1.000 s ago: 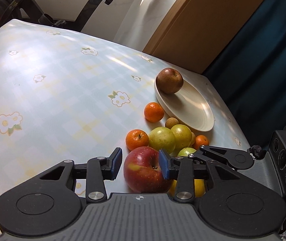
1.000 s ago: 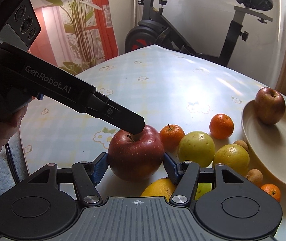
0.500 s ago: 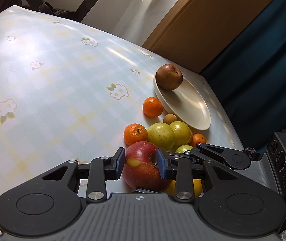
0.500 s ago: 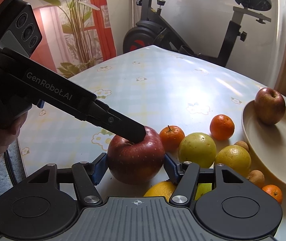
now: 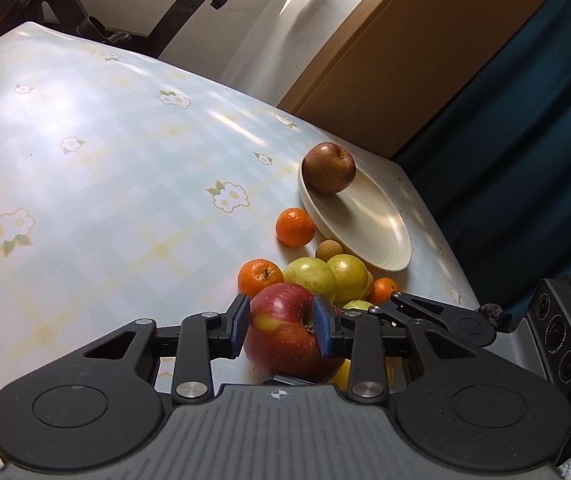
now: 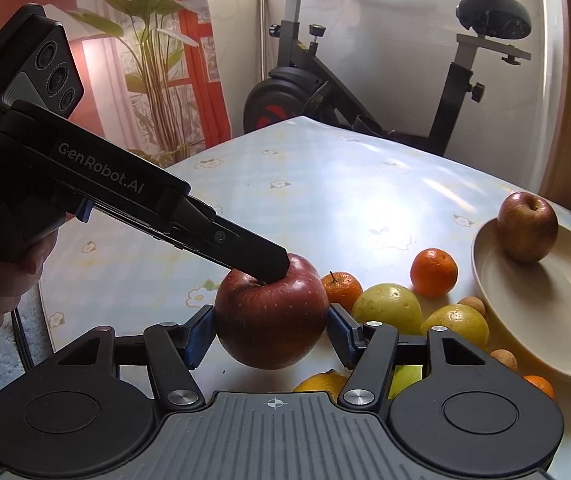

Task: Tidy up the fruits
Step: 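Carry the apple with the left gripper onto the plate beside the first apple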

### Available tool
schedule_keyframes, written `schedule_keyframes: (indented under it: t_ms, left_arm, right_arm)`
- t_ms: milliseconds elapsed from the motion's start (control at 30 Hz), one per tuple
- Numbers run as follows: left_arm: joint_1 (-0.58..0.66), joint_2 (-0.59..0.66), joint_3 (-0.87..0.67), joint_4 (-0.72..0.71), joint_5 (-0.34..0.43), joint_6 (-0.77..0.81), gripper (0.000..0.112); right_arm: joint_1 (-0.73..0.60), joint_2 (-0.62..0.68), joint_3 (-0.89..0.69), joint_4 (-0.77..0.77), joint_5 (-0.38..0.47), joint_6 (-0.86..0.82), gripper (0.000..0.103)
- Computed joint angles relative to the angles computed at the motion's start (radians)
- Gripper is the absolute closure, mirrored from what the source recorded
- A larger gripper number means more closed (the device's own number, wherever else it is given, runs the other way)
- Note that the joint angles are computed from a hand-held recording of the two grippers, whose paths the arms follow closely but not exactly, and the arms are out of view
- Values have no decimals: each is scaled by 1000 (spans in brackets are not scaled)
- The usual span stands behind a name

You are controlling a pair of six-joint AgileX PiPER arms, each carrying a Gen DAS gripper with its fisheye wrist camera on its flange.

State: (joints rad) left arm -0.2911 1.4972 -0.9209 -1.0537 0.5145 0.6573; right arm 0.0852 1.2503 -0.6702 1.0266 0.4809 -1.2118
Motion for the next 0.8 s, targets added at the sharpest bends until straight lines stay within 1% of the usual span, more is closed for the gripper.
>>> schedule_keyframes:
  t_ms: [133, 200, 267, 367, 467, 533, 700, 733, 800]
  left_arm:
    - [-27, -14, -62, 63, -14, -65, 76]
    - [-57, -12, -113, 136, -29, -134, 76]
    - [-102, 8, -191, 260, -41, -240, 76]
    - [-145, 64, -315, 373, -23, -331, 76]
    - [-183, 160, -470, 447, 10, -375, 76]
    - [-203, 230, -570, 475, 28, -383, 76]
    - [-254, 449, -877, 588, 103, -462, 76]
    - [-259, 500, -950, 608, 131, -487, 76]
    - [-262, 630, -1146, 642, 228, -545, 76]
  right_arm:
    - [-54, -27, -42, 20, 37, -33, 47]
    - [-97, -33, -75, 26, 78, -45, 47]
    - [-144, -34, -107, 29, 118, -59, 47]
    - [-245, -16, -176, 42, 191, -88, 47]
    - [-343, 25, -245, 46, 242, -132, 47]
    - [-390, 55, -285, 47, 251, -162, 47]
    - [-496, 187, -389, 79, 259, -253, 47]
    - [-509, 217, -409, 84, 258, -265, 47]
    - [-535, 287, -444, 114, 249, -305, 47]
